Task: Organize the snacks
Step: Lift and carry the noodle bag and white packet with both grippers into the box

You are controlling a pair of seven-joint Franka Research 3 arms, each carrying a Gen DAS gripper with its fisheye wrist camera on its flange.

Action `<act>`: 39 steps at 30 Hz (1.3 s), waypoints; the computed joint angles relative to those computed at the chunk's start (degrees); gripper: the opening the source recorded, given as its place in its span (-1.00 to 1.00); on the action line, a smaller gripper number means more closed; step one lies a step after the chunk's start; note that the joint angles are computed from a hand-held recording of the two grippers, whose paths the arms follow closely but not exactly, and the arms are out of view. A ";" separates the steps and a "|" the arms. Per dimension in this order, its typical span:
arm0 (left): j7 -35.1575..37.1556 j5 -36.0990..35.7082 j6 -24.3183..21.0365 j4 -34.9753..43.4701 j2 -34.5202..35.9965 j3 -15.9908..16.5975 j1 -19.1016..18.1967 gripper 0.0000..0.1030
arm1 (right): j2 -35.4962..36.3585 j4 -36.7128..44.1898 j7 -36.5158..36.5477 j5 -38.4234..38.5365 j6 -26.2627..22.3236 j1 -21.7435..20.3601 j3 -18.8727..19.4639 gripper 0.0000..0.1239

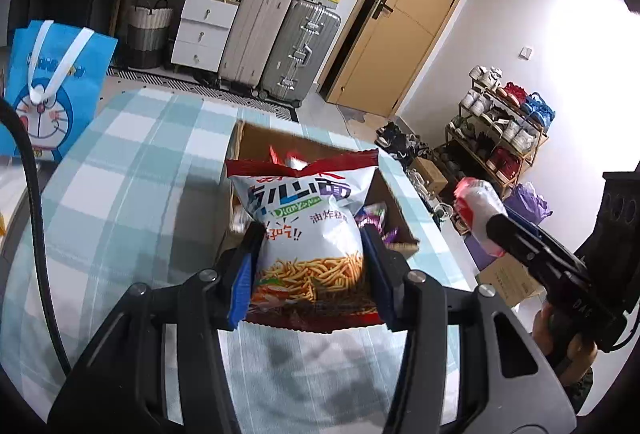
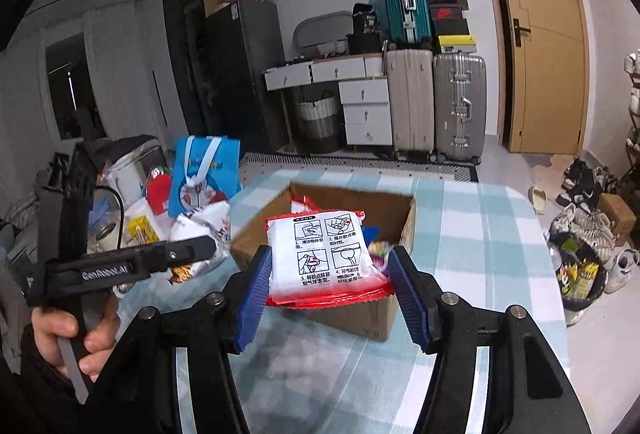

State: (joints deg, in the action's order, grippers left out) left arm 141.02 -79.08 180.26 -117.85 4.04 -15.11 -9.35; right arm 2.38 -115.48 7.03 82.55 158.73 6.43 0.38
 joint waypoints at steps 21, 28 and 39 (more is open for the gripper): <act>-31.61 36.15 -4.89 11.16 11.64 0.08 5.41 -0.11 | 12.78 17.47 18.20 -15.69 2.79 -2.50 3.98 -0.04; -34.85 42.76 -3.84 14.74 16.57 -3.66 8.63 -0.11 | 17.79 22.04 23.28 -20.28 1.93 -4.22 6.02 -0.04; -41.45 52.79 -3.75 19.40 22.77 -6.65 10.86 -0.10 | 23.75 26.79 27.85 -25.21 1.05 -6.02 8.54 -0.04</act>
